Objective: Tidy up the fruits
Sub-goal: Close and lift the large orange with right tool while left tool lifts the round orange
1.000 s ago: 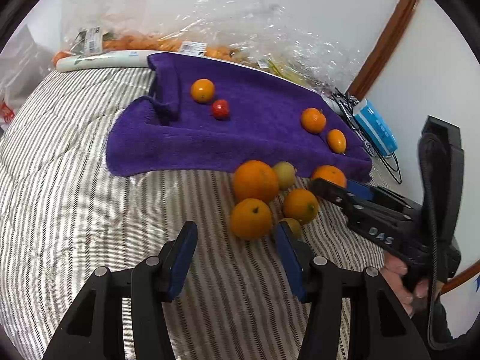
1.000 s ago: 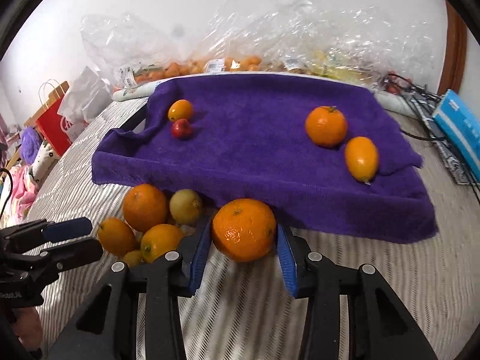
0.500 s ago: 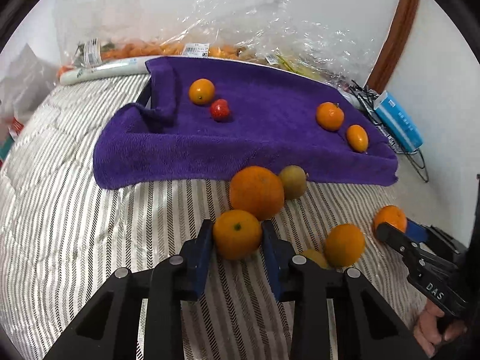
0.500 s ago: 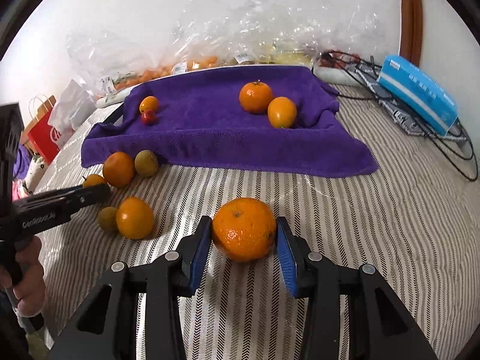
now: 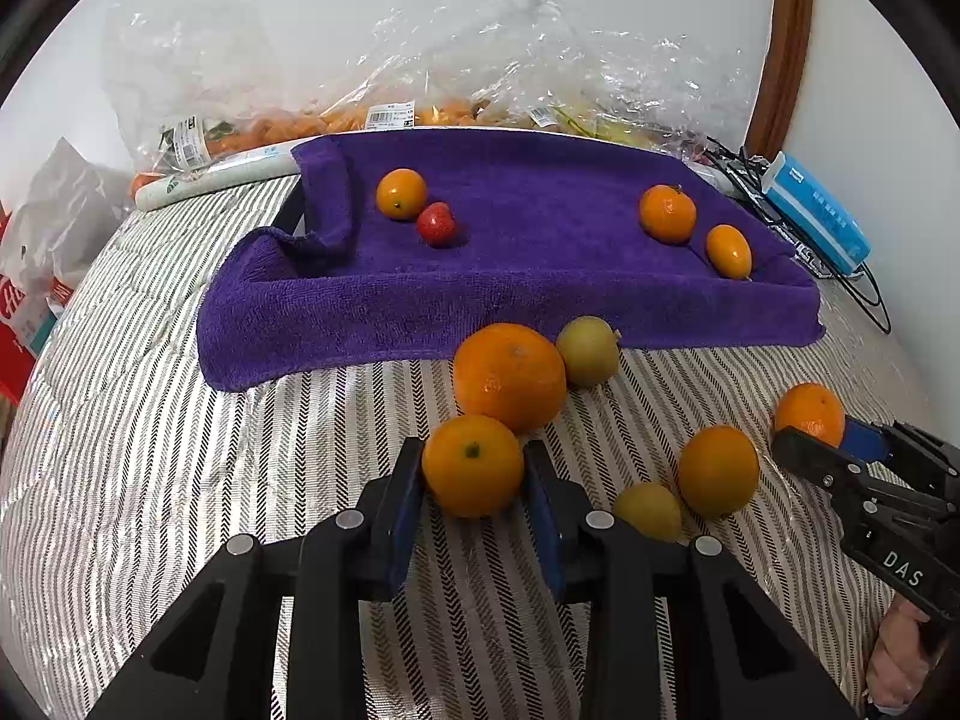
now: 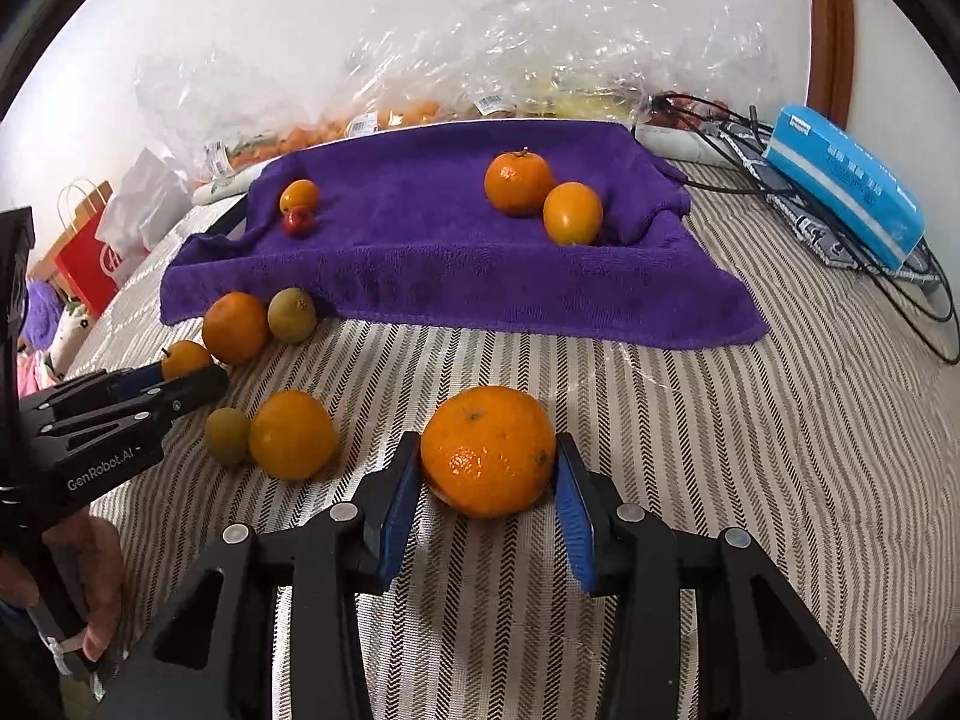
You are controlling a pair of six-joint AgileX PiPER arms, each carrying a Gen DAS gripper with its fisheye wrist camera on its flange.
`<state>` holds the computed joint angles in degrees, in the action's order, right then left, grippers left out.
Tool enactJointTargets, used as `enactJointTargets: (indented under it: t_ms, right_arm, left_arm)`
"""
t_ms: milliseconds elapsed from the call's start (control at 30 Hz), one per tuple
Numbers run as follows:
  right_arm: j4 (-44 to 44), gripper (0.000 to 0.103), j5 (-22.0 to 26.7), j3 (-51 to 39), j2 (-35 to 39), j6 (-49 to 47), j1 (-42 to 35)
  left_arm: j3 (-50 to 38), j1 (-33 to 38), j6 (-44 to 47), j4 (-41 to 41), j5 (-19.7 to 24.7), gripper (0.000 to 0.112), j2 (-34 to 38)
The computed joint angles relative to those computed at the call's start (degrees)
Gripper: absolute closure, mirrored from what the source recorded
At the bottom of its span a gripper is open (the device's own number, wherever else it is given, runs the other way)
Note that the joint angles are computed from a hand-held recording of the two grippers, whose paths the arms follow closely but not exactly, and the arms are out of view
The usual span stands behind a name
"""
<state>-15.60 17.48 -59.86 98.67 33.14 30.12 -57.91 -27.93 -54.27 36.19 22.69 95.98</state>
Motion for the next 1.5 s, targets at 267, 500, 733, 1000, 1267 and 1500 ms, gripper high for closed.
enactJointTargets:
  t_ms: [267,500,733,1000,1267,1500]
  right_arm:
    - [-7.71,0.06,3.12,-1.59,1.05,6.52,1.51]
    - [-7.93,0.06,2.67,-1.3,0.97,6.69,1.39]
    - [-9.12,0.06,2.94,-1.44,1.1,8.16,1.83]
    - [-6.92,0.061,1.62,-0.81,0.78,6.25,1.13]
    - [-18.73,0.061,0.8,2.2,-1.92,18.94,3.02]
    - [-15.37,0.061,0.73,1.91,-5.38,20.14,2.64]
  left_arm:
    - [0.35,0.64,3.89,-4.05,-2.25,0.071,-0.05]
    - [1.76,2.64,9.7,-10.63,-5.69,0.071,-0.85]
    - [2.29,3.12,11.29,-12.65,-6.74,0.071,-1.11]
    - [3.36,4.23,11.27,-14.03,-7.95,0.082,-1.95]
    - [5.47,5.8,25.62,-27.77,-7.76,0.082,-5.35]
    - [3.6,7.8,33.08,-34.74,-4.36,0.082,-9.67]
